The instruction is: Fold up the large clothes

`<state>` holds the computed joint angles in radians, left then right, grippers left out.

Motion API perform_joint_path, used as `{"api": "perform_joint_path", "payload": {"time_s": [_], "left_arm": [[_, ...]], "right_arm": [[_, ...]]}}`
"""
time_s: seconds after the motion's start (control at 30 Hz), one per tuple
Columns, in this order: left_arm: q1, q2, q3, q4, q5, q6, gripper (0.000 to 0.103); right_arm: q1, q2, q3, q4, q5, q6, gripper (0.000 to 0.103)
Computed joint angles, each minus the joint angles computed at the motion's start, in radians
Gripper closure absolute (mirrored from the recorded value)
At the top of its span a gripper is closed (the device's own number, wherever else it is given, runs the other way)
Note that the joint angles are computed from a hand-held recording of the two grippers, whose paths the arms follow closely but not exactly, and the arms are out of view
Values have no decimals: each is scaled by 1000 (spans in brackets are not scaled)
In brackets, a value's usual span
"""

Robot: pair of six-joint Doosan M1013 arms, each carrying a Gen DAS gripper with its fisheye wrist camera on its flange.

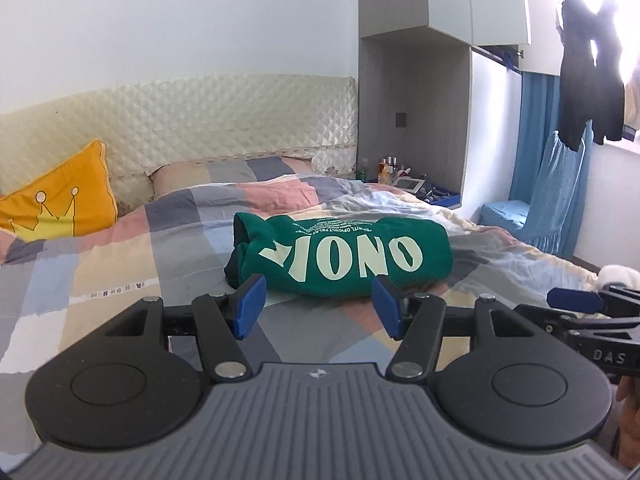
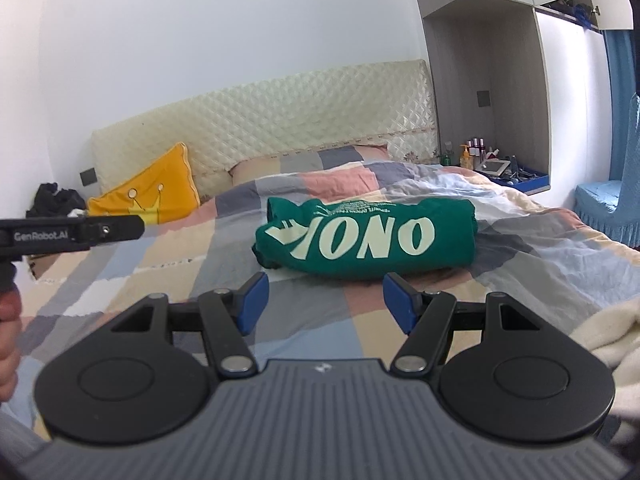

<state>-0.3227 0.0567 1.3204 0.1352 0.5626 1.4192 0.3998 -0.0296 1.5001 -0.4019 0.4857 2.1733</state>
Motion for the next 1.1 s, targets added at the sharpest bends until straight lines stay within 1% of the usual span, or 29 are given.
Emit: {"api": "perform_joint_path", "payload": {"time_s": [0.07, 0.1, 0.23, 0.33, 0.4, 0.47, 0.6, 0.73, 0.87, 1.0, 1.1], "left_arm": [[12, 0, 6, -66, 0, 27, 38], [14, 1, 9, -78, -1, 25, 38], [12, 2, 37, -42, -31, -19, 38], [15, 8, 46, -58, -38, -22, 38], [12, 10, 51, -35, -42, -34, 38], [8, 11, 54, 2, -44, -60, 38], [14, 14, 58, -14, -44, -64, 38], [16, 18, 58, -24, -38, -62, 38], [5, 17, 63, 46, -41, -102, 38], [4, 16, 67, 49, -47, -106, 38], [3, 16, 67, 63, -44, -124, 38]], "right_arm": [[3, 2, 4, -29, 1, 28, 36], [3, 2, 6, -40, 0, 41, 36], [6, 6, 12, -81, 6, 84, 36], [11, 7, 19, -110, 5, 96, 36], [13, 8, 22, -122, 4, 101, 37], [19, 7, 27, -163, 7, 145, 37], [16, 10, 29, -166, 15, 162, 37], [12, 18, 20, -132, 28, 131, 37], [18, 21, 19, -156, 37, 144, 37], [29, 22, 19, -198, 48, 169, 37], [29, 23, 18, -199, 50, 161, 37]]}}
